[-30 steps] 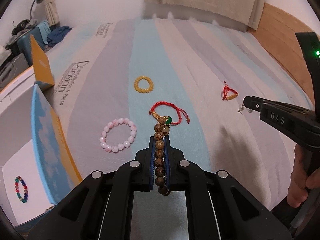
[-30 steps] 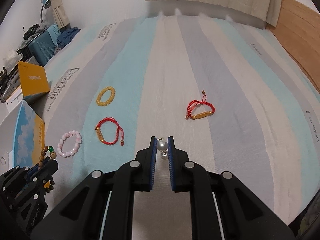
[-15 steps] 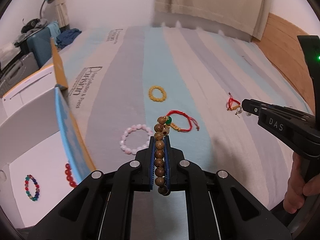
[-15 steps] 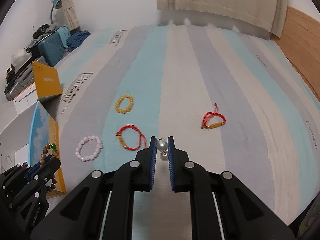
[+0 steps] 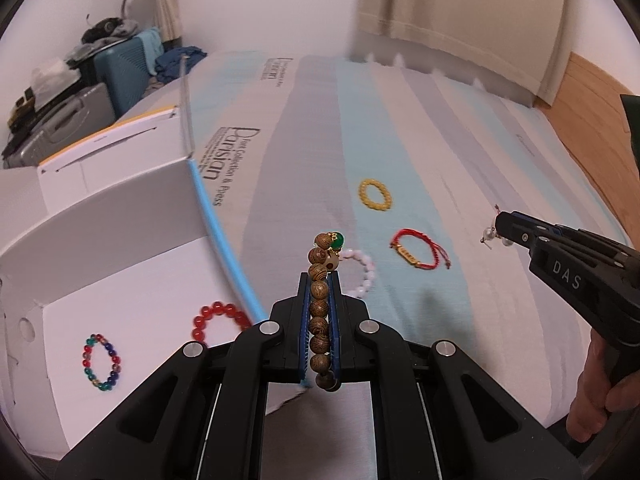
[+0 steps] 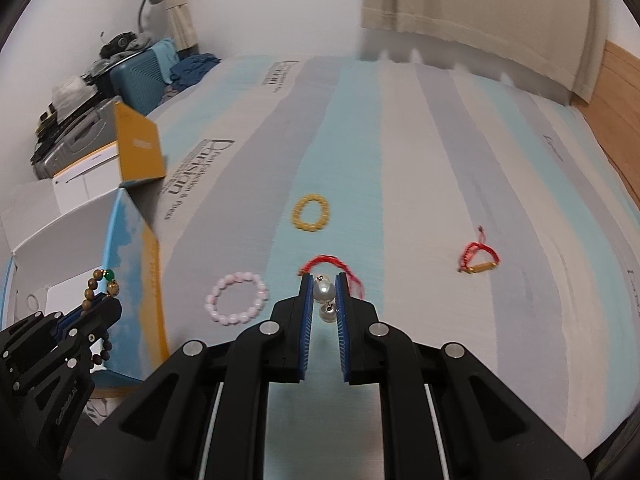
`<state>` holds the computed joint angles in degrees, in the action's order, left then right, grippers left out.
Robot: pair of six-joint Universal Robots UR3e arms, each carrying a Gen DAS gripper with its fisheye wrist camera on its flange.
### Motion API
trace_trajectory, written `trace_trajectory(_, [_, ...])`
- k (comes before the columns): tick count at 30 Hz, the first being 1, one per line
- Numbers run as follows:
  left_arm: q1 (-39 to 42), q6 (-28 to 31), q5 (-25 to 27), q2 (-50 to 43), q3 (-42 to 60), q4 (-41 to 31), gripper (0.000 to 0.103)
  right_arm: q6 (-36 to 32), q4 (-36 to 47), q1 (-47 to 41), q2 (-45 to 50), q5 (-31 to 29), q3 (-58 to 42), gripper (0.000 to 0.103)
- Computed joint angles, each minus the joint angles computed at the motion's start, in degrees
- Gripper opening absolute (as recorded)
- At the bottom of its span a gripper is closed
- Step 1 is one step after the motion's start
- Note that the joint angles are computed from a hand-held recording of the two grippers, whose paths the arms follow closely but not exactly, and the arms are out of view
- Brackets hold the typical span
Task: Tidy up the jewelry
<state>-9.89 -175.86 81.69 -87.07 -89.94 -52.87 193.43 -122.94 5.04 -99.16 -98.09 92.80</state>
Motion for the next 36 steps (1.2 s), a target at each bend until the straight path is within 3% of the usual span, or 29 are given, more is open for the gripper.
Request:
trace_trajectory(18, [14.84,5.41,-3.87,11.19,-6.80,-5.50,0.007,4.59,1.73,14.78,14.70,-3.88,-17.30,0.011])
trace_trajectory(36, [29.79,12.24,-6.26,18.89,-13.09,-9.86,0.007,3.61,1.71,25.64,29.10,-3.45,-34.75,0.010])
